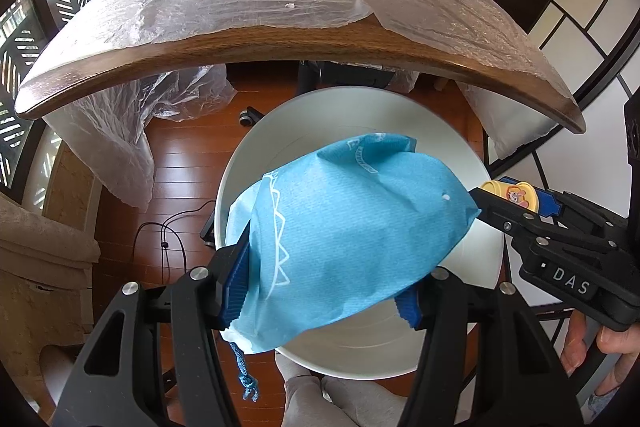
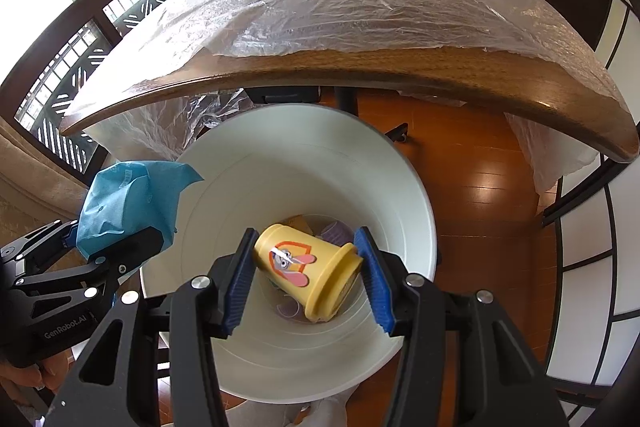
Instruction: Collect trash
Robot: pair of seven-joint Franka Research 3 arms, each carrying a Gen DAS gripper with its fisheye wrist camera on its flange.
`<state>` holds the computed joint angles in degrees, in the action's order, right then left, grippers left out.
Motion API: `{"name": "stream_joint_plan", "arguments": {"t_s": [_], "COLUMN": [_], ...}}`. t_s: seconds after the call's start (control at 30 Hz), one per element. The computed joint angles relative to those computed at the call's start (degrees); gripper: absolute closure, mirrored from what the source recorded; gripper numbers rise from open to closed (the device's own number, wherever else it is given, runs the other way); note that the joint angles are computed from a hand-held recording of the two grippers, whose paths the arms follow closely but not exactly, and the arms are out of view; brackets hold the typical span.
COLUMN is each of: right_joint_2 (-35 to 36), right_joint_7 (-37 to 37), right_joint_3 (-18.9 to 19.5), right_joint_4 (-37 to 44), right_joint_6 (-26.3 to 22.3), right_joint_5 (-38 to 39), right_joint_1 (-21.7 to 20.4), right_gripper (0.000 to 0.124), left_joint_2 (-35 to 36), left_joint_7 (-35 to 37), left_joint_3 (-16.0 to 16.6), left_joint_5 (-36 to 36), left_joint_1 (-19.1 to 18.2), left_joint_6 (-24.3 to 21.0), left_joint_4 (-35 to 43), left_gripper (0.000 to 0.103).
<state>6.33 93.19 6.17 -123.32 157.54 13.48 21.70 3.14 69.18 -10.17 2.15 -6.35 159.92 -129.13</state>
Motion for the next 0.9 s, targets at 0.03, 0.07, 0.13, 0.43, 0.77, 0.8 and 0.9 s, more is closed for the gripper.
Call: {"name": "stream_joint_plan", "arguments": {"t_s": [0.03, 0.07, 0.13, 0.43, 0.77, 0.8, 0.9], "right_joint_2": [0.04, 0.07, 0.07, -1.40, -4.69, -5.04, -6.17], "right_joint_7": [0.15, 0.11, -0.09, 1.17, 0.95, 0.47, -0.31], "right_joint_3": [0.00, 0.05, 0.12, -0.06, -0.35, -0.35, -0.51], "right_joint_4": [0.06, 0.08, 0.04, -1.59, -2.67, -2.60, -2.42], "right_joint_6": [-0.04, -0.05, -0.02, 2.57, 4.30, 4.44, 5.62], "right_joint_5": [-0.05, 0.16, 0.57, 0.79, 2.40, 2.78, 2.63], "right_joint_1": [0.04, 0.03, 0.00, 0.12, -1.32, -1.45, -1.86], "right_gripper": [0.075, 0.075, 0.075, 0.046, 0.045, 0.045, 0.032], "left_joint_2": [0.07, 0.11, 0.14, -0.51, -2.15, -2.47, -3.22], "left_joint_7": [0.08, 0.11, -0.12, -1.85, -4.14, -5.43, -9.45], "left_joint_3": [0.02, 0.01, 0.03, 0.47, 0.79, 0.89, 1.30], "left_joint_5": [-0.01, 0.00, 0.20, 1.90, 3.33, 4.63, 9.47], "left_joint_1": [0.04, 0.05, 0.05, 0.37, 0.47, 0.45, 0.70], "left_joint_6": [-0.06, -0.09, -0.14, 0.97, 2.30, 2.60, 3.71], "left_joint_4": [0.06, 0.11, 0.14, -0.24, -0.28, -0.13, 0.86], "left_gripper": [0.043, 0.043, 0.043, 0.020, 0.020, 0.020, 0.016]}}
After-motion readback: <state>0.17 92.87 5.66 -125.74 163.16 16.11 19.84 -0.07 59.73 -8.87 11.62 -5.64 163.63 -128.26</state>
